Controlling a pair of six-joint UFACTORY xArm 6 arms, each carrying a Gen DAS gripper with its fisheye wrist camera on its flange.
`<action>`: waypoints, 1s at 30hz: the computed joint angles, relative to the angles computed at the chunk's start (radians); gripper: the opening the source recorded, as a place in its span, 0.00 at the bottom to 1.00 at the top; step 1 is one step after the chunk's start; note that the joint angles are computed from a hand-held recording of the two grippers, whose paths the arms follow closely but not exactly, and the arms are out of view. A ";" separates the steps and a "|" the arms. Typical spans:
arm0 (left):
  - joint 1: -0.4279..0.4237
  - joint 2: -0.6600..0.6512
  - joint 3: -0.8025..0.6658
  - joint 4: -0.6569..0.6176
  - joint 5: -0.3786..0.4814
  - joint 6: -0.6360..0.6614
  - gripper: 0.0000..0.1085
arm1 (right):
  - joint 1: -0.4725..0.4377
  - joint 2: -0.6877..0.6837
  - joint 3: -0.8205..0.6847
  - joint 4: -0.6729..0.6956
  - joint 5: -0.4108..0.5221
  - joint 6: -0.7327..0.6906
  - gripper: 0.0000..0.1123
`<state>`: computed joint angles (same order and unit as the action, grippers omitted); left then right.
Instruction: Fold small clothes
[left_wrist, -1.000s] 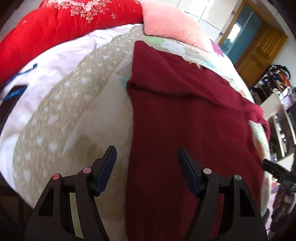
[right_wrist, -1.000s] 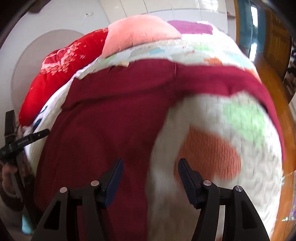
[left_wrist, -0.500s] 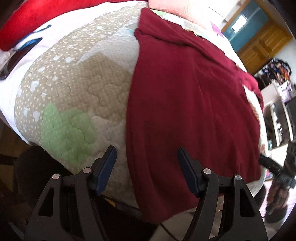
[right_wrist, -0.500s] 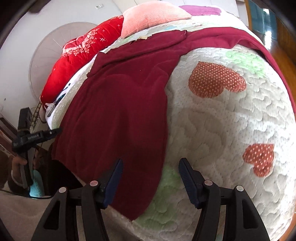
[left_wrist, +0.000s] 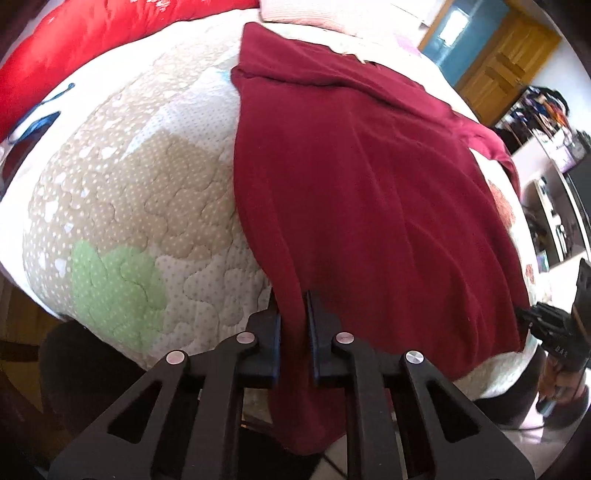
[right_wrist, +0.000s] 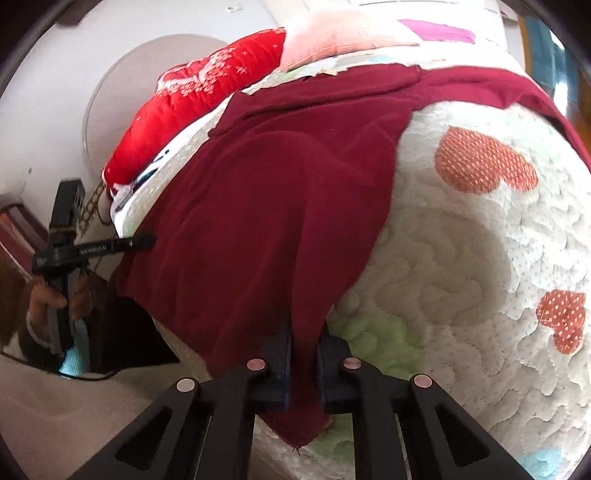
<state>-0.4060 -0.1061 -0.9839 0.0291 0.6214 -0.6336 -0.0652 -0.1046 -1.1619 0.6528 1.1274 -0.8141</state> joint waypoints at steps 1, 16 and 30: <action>0.004 -0.023 0.017 -0.010 0.000 0.019 0.09 | 0.005 -0.003 0.000 0.002 0.008 -0.001 0.08; 0.053 -0.093 0.070 -0.046 0.063 0.073 0.08 | -0.026 0.026 -0.052 -0.029 0.138 0.014 0.09; 0.066 0.031 -0.119 0.013 0.016 0.019 0.25 | 0.058 0.105 -0.133 0.090 -0.109 0.062 0.32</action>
<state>-0.3403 -0.0747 -1.1029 0.0421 0.6374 -0.6148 -0.0072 0.0003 -1.2950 0.7432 1.0188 -0.7525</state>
